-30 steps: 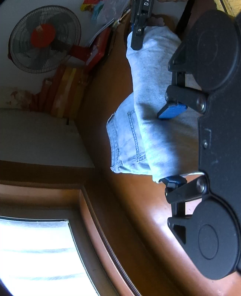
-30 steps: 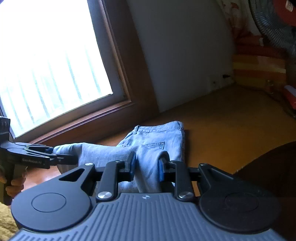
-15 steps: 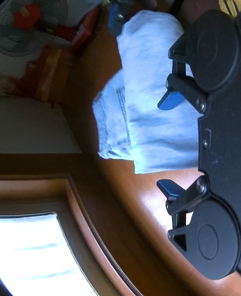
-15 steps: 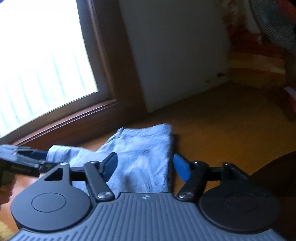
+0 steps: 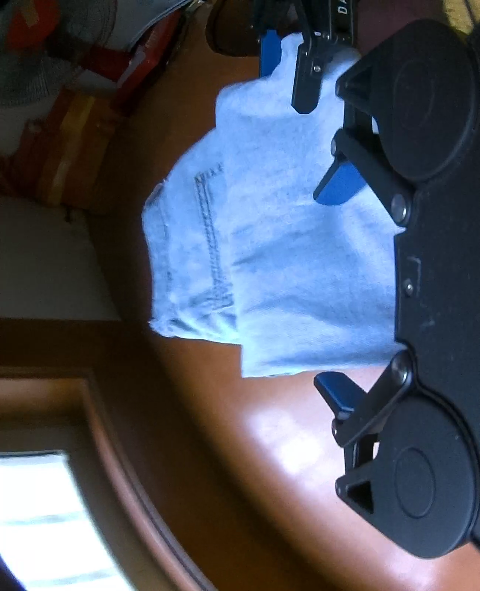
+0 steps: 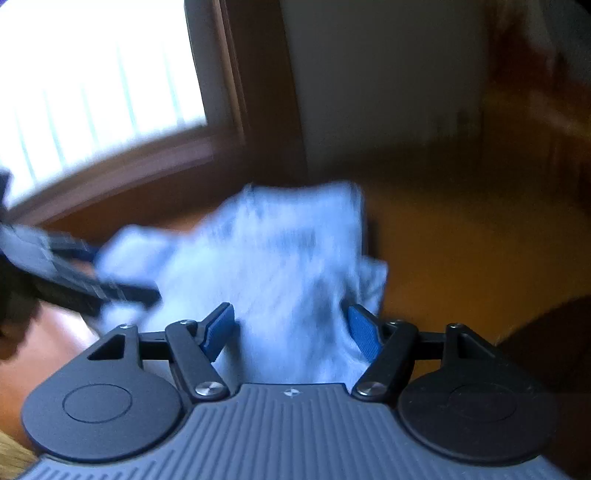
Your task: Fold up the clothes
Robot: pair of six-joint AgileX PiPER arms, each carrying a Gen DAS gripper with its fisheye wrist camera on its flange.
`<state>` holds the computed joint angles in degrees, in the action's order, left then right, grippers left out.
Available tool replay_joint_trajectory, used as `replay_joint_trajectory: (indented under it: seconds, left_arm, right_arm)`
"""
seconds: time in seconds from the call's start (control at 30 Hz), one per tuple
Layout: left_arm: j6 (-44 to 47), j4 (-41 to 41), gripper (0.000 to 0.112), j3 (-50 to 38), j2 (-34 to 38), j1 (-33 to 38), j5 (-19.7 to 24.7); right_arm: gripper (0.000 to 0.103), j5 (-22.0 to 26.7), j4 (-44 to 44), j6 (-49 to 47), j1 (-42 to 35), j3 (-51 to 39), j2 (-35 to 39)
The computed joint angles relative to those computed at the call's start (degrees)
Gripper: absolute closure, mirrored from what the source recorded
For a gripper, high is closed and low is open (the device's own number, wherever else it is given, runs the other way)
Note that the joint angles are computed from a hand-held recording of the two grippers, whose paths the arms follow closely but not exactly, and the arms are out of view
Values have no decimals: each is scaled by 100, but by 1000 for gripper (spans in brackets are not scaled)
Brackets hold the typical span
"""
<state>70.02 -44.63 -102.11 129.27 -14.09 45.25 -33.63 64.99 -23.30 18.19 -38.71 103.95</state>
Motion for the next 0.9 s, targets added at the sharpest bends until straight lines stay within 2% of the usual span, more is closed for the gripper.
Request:
replay_joint_trajectory:
  seconds: [0.07,0.13,0.23,0.37,0.47,0.57,0.6,0.67,0.77,0.8,0.83,0.9]
  left_arm:
    - [-259,163,12,-194,111,-25,97]
    - [4,71,12,68,-45,-33,-89]
    - [391,-60,12,694,-466,-43,-422]
    - [1047,-464,12,1520,-1075,97,-400]
    - [1808,-957,11,2535,-1629,66,-1037]
    - [2403,-1365,11,3158,-1875,-39,-1571]
    - [2484,-1368,11,3237,-1912,-58,-1614]
    - [2716,-1482,11,3420,-2014,3,-1571]
    - [2172,-966,12,3132,-1829,329,-645]
    - [2012,-821,12,3059,-1779,393,-482]
    - [1864,-687,12,2991,-1730,453,-333]
    - [1625,-479,11,3061,-1775,450,-520]
  right_arm:
    - [25,29,94,16,-51,-107,84]
    - [25,-10,394,-154,5,-175,40]
    - [25,-743,1005,-308,487,-90,-17]
    - [24,-1536,1873,-205,1227,278,-426]
    - [21,-1887,2323,-4,1629,482,-553]
    - [19,-2058,2491,407,1857,595,-539]
    - [19,-2076,2492,643,1923,659,-549]
    - [19,-2073,2423,1181,2091,834,-601]
    - [12,-1908,2187,2061,2244,1000,-575]
    - [6,-1801,2291,2089,2275,941,-566]
    - [5,-1698,2554,1888,2304,837,-572]
    - [5,-1800,3006,1500,2430,613,-517]
